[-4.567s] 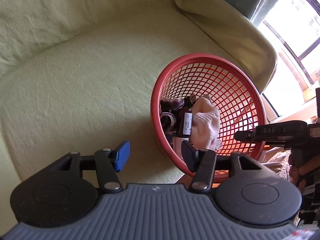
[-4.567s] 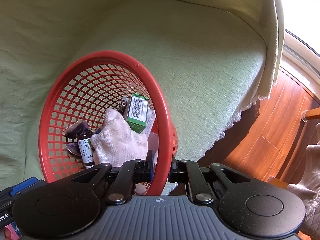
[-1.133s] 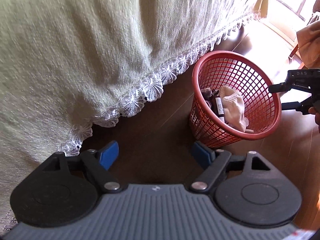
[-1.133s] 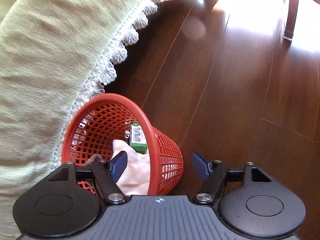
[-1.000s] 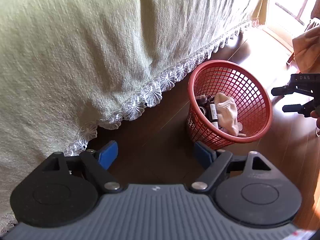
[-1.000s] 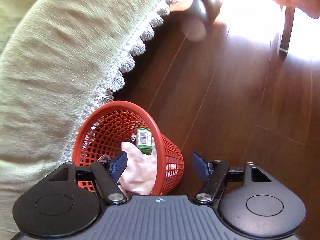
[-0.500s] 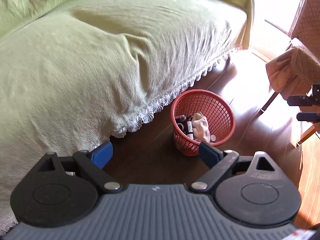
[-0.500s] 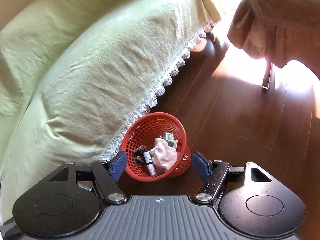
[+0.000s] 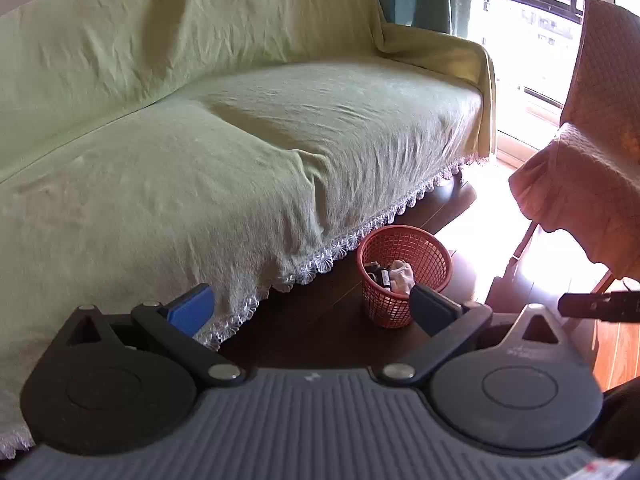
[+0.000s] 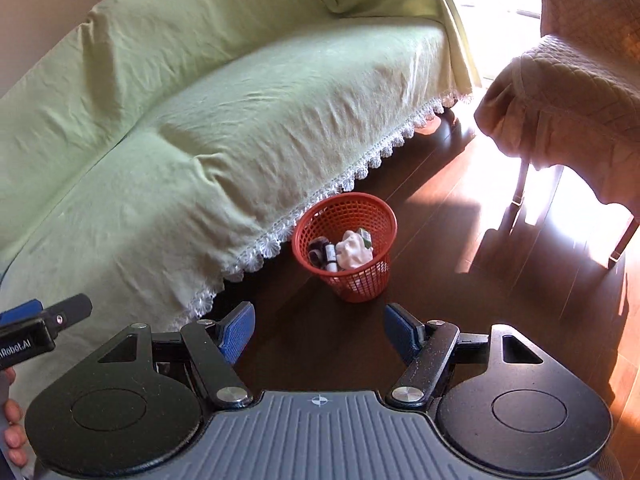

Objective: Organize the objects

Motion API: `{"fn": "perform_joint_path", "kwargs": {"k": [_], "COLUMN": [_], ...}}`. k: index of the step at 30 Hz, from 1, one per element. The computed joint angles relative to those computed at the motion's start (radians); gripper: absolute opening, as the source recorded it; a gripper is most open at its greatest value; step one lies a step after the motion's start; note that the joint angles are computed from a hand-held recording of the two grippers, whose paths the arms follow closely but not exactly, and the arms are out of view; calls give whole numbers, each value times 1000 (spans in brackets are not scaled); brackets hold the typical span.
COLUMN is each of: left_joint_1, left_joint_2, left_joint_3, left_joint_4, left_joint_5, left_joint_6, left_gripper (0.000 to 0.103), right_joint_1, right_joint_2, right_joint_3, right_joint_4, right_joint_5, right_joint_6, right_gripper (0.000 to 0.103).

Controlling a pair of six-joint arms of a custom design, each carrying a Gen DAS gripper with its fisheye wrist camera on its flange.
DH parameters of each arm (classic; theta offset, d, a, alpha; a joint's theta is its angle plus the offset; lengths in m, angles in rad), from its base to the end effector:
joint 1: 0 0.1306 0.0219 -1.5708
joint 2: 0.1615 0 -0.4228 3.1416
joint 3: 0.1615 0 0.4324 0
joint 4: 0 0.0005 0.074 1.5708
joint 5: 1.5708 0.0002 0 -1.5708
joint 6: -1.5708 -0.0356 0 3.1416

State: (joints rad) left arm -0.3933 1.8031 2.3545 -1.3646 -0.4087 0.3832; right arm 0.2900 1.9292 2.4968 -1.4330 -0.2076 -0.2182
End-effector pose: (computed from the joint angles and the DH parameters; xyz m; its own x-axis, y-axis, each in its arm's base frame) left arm 0.5831 -0.2271 0.6699 -0.6595 -0.0978 -0.7453 -0.1587 0.9873 0.0108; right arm 0.6371 0.1973 0.6470 -0.8006 -0.0178 -0.5990 -0.2402 0.9253 0.2935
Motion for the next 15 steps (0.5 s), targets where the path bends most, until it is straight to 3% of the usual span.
{"fn": "perform_joint_path", "kwargs": {"k": [4, 15], "left_joint_1": [-33, -114], "left_joint_2": [-112, -207], "left_joint_3": [-140, -230], "left_joint_4": [35, -55], "left_joint_5": [-17, -39], "left_joint_6": [46, 123], "left_gripper": [102, 102], "right_joint_1": [36, 89], "right_joint_2": [-151, -298], "right_joint_3": [-218, -398], "right_joint_4": [71, 80], "right_joint_5": [22, 34], "right_joint_6": [47, 124], "right_gripper": [69, 69]}}
